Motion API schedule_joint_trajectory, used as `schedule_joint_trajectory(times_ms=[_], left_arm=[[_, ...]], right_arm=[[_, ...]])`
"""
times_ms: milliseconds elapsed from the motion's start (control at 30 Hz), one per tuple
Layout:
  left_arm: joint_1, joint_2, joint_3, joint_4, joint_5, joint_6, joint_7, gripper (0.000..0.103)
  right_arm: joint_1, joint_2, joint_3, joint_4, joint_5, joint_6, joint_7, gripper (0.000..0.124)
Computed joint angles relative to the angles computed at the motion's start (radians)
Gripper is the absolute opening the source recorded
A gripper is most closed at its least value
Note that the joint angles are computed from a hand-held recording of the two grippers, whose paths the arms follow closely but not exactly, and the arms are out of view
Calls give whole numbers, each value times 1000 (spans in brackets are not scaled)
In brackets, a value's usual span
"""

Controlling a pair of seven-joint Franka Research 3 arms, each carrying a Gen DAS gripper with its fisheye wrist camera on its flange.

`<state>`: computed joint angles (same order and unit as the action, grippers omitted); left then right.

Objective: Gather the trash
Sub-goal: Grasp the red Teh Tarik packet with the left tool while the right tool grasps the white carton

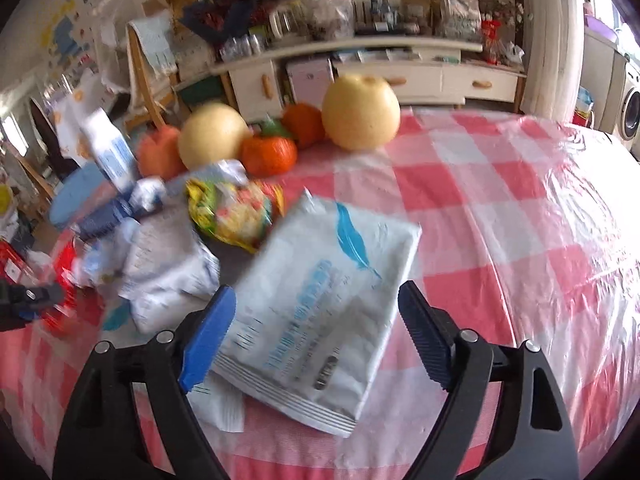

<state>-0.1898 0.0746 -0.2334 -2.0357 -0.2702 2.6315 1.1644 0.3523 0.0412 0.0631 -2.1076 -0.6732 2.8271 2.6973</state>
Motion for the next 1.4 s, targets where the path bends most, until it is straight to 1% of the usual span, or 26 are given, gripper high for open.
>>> schedule_joint_trajectory(times_ms=[100, 133, 167, 200, 300, 333, 367, 400, 433, 500, 533, 567, 600, 633, 700, 767, 833, 867, 933, 1100, 1133, 1167, 1200, 1233, 1333, 1400], left_arm=[[2, -15, -4, -12, -35, -1, 49, 38], [-1, -14, -4, -12, -38, -4, 52, 38], [-2, -14, -4, -14, -39, -9, 54, 38], [-3, -13, -3, -14, -40, -18, 55, 38], [-2, -11, 3, -17, -35, -34, 41, 40], [0, -7, 4, -16, -44, -39, 36, 40], [4, -5, 4, -17, -63, -41, 36, 44], [6, -6, 4, -23, -81, -36, 33, 51], [8, -5, 4, -26, -97, -29, 34, 55], [12, -3, 2, -32, -131, -8, 50, 65], [13, 1, 2, -31, -134, 2, 49, 67], [14, 3, 2, -34, -138, 13, 42, 75], [15, 5, 2, -38, -153, 32, 32, 79], [17, 8, 1, -40, -168, 46, 25, 80], [18, 16, 3, -38, -155, 61, -16, 82], [13, 30, 13, -24, -72, 47, -103, 83], [15, 44, 15, -14, -27, 40, -153, 83], [15, 44, 14, -22, -10, 58, -169, 86], [12, 53, 17, -6, 57, 40, -220, 86], [-17, 80, 33, 50, 294, -37, -363, 84], [-25, 86, 36, 63, 344, -56, -389, 82], [-31, 91, 39, 72, 388, -69, -411, 78], [-31, 94, 37, 78, 407, -74, -414, 76], [-28, 93, 34, 78, 413, -73, -415, 75], [-16, 88, 25, 72, 401, -64, -394, 71], [-8, 82, 21, 64, 385, -59, -377, 65]], right_arm=[[-4, -2, -4, -7, -30, 70, 16, 84], [-7, 4, -1, -10, 6, 106, -21, 84], [-8, 12, 4, -11, 63, 134, -76, 84], [-12, 26, 16, -13, 160, 166, -164, 84], [-8, 59, 41, 2, 365, 197, -343, 84], [-6, 65, 47, 3, 411, 208, -385, 84], [-16, 74, 67, 7, 484, 225, -455, 84], [-14, 81, 72, 13, 517, 233, -493, 84], [-12, 85, 77, 17, 546, 239, -529, 85], [-36, 99, 124, 31, 657, 247, -657, 86], [-26, 101, 119, 34, 669, 251, -673, 88], [-24, 102, 124, 35, 697, 255, -703, 88], [-31, 108, 140, 42, 739, 257, -748, 88], [-44, 113, 166, 48, 790, 261, -804, 89], [-28, 119, 163, 59, 820, 266, -849, 89], [42, 131, 95, 80, 765, 246, -816, 89], [115, 147, 21, 102, 702, 224, -767, 89], [139, 156, -5, 115, 679, 212, -747, 89], [184, 175, -55, 142, 623, 181, -689, 89], [187, 200, -61, 170, 604, 177, -682, 88], [200, 204, -77, 176, 583, 179, -667, 86], [209, 203, -90, 173, 566, 183, -655, 76], [213, 203, -95, 173, 556, 181, -647, 69], [213, 207, -98, 179, 550, 170, -643, 58], [192, 207, -77, 173, 569, 173, -660, 58], [201, 201, -91, 166, 553, 176, -645, 58]])
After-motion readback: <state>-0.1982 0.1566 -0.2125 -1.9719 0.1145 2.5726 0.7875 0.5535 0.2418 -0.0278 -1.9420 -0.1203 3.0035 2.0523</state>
